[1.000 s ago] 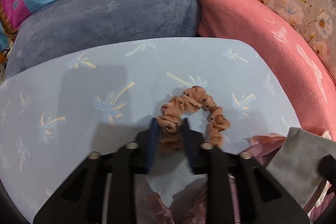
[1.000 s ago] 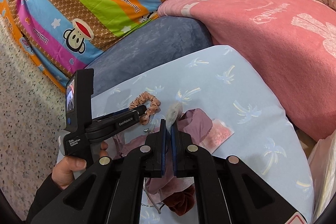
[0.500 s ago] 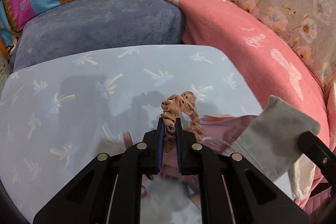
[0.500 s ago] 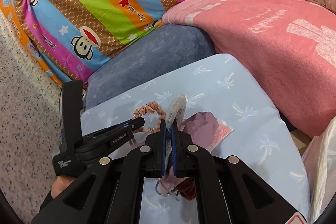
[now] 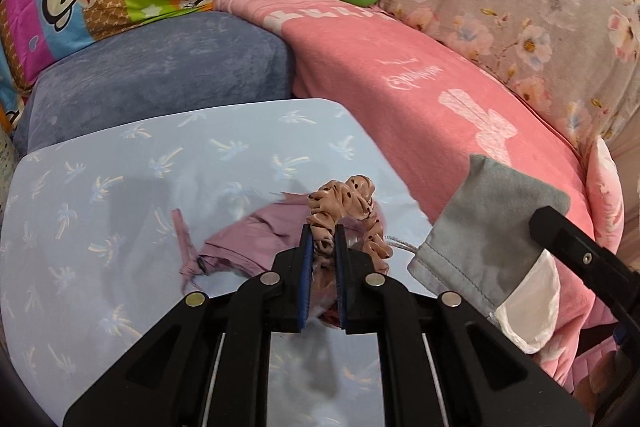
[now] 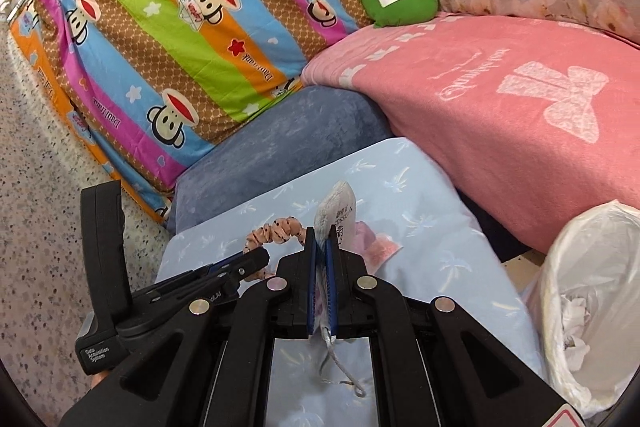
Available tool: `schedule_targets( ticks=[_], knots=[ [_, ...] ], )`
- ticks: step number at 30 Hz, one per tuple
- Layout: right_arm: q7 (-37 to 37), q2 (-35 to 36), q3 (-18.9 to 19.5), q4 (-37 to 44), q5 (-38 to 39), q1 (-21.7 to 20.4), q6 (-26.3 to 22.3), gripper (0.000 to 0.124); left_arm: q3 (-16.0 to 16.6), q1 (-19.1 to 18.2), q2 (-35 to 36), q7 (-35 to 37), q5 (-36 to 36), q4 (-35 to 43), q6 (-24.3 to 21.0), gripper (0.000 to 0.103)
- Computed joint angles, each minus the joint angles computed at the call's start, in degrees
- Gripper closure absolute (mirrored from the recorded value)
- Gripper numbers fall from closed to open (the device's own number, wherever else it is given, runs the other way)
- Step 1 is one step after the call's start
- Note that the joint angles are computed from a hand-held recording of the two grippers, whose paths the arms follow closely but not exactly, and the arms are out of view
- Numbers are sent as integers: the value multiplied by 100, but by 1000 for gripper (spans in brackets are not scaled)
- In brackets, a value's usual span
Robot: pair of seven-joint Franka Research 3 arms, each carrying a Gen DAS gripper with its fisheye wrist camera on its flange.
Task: Organize soft objects
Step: 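Carry the scrunchie and tag over the bin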
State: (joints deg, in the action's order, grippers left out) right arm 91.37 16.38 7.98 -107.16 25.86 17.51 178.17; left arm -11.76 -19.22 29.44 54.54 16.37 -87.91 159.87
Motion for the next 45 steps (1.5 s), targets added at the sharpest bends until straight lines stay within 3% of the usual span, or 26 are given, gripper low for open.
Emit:
schedule_targets(
  ticks=[14, 28, 45],
  knots=[
    [-826, -1263, 105, -1434, 1148, -479, 429, 118, -237, -526, 305, 264, 36, 598, -169, 93],
    [-2217, -1861, -637, -2082, 2929, -220, 519, 118, -321, -1186, 1189, 806, -117, 2017, -861, 93],
    [-2357, -2087, -1028, -2493, 3227, -285, 512, 118, -254, -1806, 2292, 1471, -486, 3916, -1834, 93]
  ],
)
